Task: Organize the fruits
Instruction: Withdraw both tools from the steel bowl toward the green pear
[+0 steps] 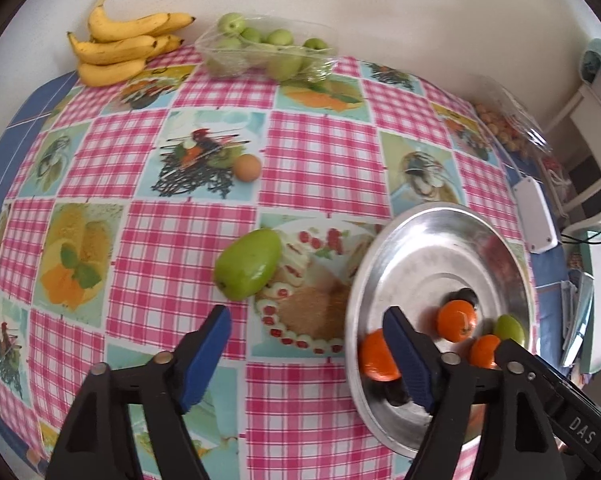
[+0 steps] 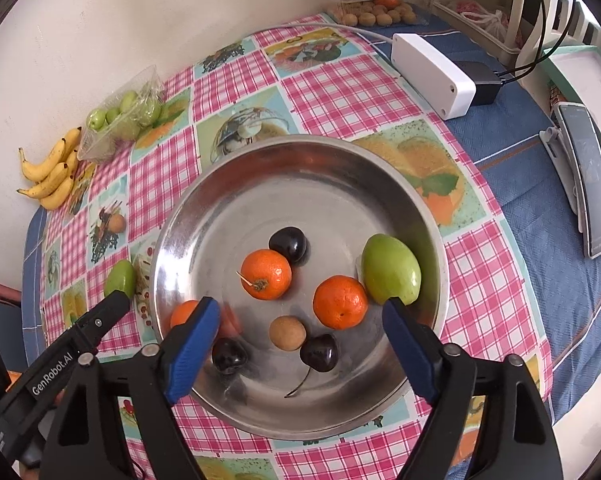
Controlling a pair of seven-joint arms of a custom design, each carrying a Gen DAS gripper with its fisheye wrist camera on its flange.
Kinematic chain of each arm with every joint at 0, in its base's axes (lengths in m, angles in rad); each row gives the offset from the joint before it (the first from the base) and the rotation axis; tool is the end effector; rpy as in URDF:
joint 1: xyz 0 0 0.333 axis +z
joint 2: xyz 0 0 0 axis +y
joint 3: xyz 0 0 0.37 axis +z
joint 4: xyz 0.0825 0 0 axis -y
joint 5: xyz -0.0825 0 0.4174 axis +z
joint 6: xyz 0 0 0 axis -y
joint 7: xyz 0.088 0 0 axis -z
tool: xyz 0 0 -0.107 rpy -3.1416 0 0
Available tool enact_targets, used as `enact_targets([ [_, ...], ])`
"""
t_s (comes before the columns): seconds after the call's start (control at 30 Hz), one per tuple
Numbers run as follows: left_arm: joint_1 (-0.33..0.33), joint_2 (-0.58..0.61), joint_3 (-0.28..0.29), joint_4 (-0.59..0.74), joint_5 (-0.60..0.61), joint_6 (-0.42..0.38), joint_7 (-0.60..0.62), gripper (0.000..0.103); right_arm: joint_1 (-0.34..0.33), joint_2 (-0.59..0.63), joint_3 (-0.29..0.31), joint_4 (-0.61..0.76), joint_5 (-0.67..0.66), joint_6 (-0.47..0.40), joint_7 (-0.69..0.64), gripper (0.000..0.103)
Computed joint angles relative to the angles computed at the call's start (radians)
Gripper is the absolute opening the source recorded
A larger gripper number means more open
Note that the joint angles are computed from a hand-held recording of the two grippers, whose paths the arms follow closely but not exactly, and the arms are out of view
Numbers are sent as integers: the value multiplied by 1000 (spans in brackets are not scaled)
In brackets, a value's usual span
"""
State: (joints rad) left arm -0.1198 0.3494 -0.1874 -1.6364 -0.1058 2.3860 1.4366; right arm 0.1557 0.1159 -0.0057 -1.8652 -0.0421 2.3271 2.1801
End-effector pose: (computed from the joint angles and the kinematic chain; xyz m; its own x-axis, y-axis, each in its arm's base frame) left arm 0.7118 -0.2071 0.4993 -0.1240 -0.9698 0.2102 -0.9319 0.0410 -0.3605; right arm 0.6522 0.0980 0.5293 -0.3936 -0.9050 -0.1616 -0.8540 0.4250 -0.3001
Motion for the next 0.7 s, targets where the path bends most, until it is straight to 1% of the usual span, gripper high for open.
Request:
enact_targets([
  [0.07,-2,3,6,0,9,-4,-11,90,0,4,1,2,2,-7,-5,85],
  [0.1,-2,5,8,0,12,-4,-15,91,0,6,1,4,3,-10,-6,85],
  [0.37,-4,15,17,4,43,-16,-49,92,5,19,1,13,-2,-31,-9,85],
  [0.4,-4,16,17,4,46,-16,-51,94,5,19,0,13,-3,-31,-7,85],
  [0.43,-5,16,18,4,51,-14,-54,100,5,22,0,15,-4,-32,-7,85],
  [0.47,-5,15,19,1,54,-9,-56,103,6,22,0,15,-6,-32,-6,85],
  [0.5,-3,14,17,-2,53,-2,-53,103,6,22,0,14,-6,-32,-5,86],
  [0.6,-4,15,20,-2,62,1,-59,103,7,23,1,14,-6,-33,-7,102],
  [0.7,-8,17,25,-2,81,-1,-72,103,7,25,1,14,-1,-30,-13,102],
])
